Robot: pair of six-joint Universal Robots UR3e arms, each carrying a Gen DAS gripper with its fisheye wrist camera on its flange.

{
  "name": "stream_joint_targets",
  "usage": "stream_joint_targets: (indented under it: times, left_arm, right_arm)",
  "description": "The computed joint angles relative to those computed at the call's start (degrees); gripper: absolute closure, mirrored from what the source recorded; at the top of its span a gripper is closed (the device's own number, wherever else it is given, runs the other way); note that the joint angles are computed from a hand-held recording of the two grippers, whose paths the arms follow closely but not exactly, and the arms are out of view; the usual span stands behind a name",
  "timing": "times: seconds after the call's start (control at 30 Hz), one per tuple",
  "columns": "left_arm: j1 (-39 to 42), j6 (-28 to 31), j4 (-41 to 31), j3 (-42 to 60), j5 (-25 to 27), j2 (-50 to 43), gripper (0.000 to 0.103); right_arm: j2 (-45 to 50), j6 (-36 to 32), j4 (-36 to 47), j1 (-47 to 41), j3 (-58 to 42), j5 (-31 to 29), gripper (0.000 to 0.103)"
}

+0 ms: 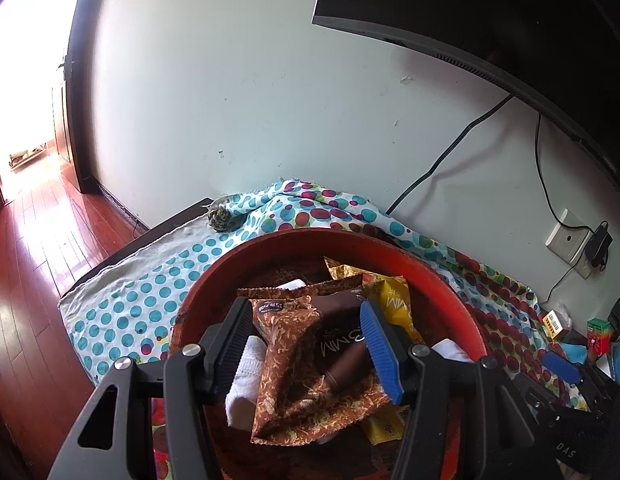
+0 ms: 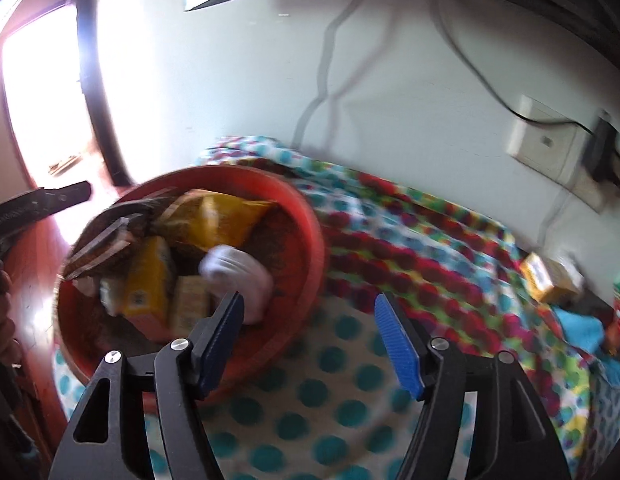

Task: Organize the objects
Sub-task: 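Grasp the crumpled clear plastic bag by the wall with the right tool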

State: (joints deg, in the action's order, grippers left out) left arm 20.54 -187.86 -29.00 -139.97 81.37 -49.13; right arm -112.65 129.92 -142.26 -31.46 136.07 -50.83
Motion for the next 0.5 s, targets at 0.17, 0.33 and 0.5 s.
stream_joint_targets:
  times: [0.17,0.33,0.5]
  left_arm:
    - [-7.5,-1.7,4.8,1.6,5.1,-5.3,0.045]
    - [-17.3,-2.7,10.3,4.0,11.8,-11.9,0.045]
    - [-24.9,-3.0,13.0,6.7,10.9,-17.5,0.045]
  right_arm:
    - [2.6,-6.0,9.8,-14.9,-4.0,0.8,0.035]
    - [16.4,-0.8,3.3,-23.9,-13.8,0.3,0.035]
    - [30.5,5.7,-2.2,-23.8,-27.7,-2.3,0.035]
